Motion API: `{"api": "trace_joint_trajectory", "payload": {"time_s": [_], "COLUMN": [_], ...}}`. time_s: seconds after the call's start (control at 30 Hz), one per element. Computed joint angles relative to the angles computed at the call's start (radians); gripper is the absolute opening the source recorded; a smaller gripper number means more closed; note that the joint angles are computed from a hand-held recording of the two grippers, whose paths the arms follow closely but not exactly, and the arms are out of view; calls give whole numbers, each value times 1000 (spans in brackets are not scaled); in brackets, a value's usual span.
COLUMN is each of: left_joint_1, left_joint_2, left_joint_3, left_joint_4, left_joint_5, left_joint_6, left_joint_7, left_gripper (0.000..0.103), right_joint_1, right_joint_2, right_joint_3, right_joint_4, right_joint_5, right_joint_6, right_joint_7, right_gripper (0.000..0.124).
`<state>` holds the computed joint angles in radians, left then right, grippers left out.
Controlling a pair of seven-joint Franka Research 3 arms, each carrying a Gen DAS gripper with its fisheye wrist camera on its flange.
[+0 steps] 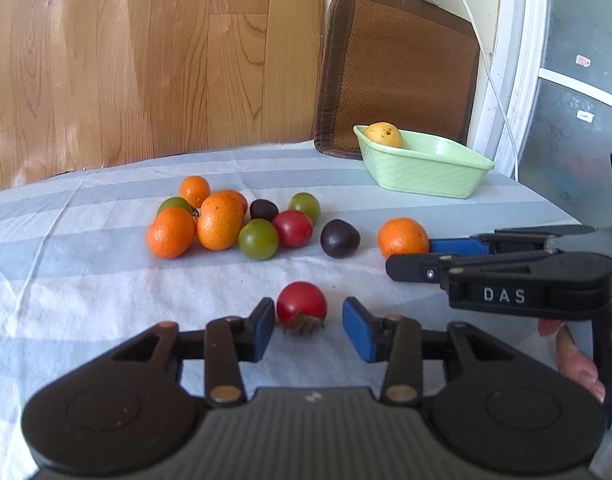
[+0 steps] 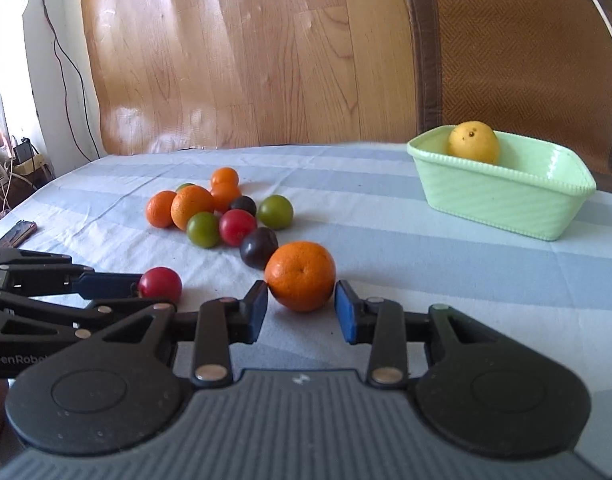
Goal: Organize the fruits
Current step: 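Grasp the red cherry tomato with the left gripper while the right gripper grasps a mandarin, then hold the red tomato in the left gripper while the right gripper holds the mandarin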
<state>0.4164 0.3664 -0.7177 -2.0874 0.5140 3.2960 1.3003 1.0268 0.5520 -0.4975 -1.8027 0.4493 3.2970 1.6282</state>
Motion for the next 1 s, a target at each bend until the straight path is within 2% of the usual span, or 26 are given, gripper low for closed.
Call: {"api": "trace_joint_trajectory", "payload": {"time_s": [0.13,0.3,0.37,0.47,0.53,0.57,0.6,0.63,0.93,1.0], "left_joint_1": [-79,-86,-100,-94,-93,-100,-97,-88,-82,-66], "left_joint_2": [0,-4,-13,-21,-27,-30,-29,-26,-23,-18], "left_joint_3": [75,79,96,94,95,104,101,93,99,85], "left_joint_4": [24,21,14,1,-7,-10,-10,-9,-13,-9], "left_joint_5": [-11,-27,-33,-32,-27,-25,-20,-13,34,59], "left_joint_6": [3,-11,-5,0,6,10,11,11,45,45], "left_joint_7": [-1,17,22,25,24,22,20,19,-28,-49], "left_gripper": [40,39,39,39,38,33,29,29,28,28], "right_joint_1": [4,-21,-12,6,-1,-1,11,17,33,42], "right_joint_2": [0,-4,1,17,20,21,24,26,25,27], "right_joint_3": [-1,23,11,-14,-10,-11,-26,-34,-49,-57], "right_joint_4": [-2,5,9,24,30,32,31,31,16,12], "right_joint_5": [4,-8,-13,-15,-25,-32,-37,-43,-33,-17], "right_joint_6": [0,-8,-10,-21,-25,-29,-31,-33,-3,6], "right_joint_7": [-2,-2,4,25,37,41,49,56,65,60], "right_gripper": [40,48,55,56,55,54,44,40,40,40]}}
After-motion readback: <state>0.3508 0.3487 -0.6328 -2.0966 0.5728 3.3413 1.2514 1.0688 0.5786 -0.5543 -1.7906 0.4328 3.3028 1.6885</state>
